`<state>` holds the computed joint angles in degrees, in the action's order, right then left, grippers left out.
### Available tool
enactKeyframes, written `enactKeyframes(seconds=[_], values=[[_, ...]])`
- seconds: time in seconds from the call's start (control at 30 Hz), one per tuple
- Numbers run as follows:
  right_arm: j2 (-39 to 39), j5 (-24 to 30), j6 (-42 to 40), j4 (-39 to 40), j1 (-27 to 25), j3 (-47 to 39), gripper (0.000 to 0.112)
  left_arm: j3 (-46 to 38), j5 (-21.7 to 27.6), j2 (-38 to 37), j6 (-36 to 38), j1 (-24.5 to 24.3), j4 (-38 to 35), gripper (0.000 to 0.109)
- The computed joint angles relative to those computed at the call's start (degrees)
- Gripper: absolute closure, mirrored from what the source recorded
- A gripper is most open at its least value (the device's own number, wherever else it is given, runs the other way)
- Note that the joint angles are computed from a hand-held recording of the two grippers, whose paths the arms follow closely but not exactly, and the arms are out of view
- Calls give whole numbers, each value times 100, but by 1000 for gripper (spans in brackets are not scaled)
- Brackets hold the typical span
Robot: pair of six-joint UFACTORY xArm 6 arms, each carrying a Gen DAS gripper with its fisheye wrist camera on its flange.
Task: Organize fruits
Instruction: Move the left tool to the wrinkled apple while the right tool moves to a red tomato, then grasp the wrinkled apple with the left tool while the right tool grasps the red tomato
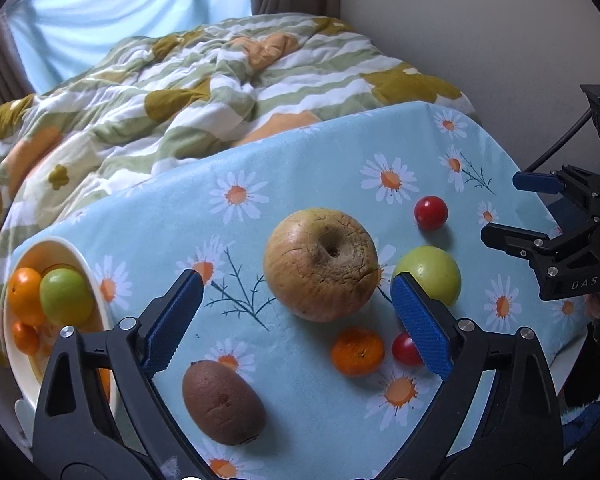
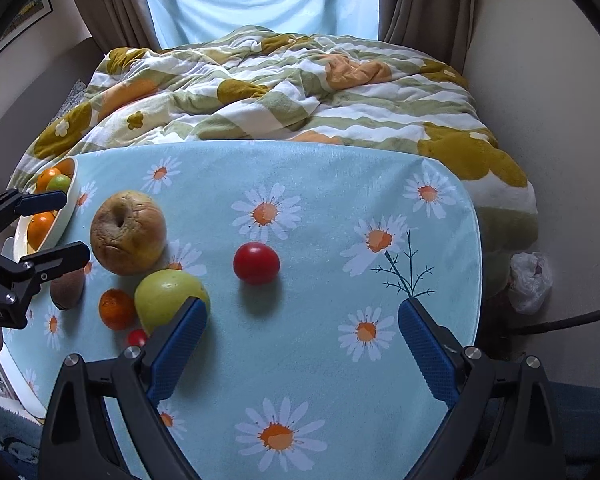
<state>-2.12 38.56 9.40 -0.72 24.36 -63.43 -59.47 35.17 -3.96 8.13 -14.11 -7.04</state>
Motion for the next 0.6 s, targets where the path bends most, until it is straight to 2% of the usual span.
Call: enactKeyframes(seconds=[0.13, 0.33, 0.4, 0.6], values=[[153, -38, -288, 215, -81, -38, 20, -136, 18, 265, -69, -101, 146, 15], [271, -39, -647, 452, -127, -39, 26, -238, -2, 514, -145, -196, 341, 16], [293, -45, -758, 533, -131, -35, 28, -262, -3, 576, -187, -221, 395, 27], [420, -24, -1019, 651, -112, -109, 37, -234, -56, 583, -274, -259, 611, 27]])
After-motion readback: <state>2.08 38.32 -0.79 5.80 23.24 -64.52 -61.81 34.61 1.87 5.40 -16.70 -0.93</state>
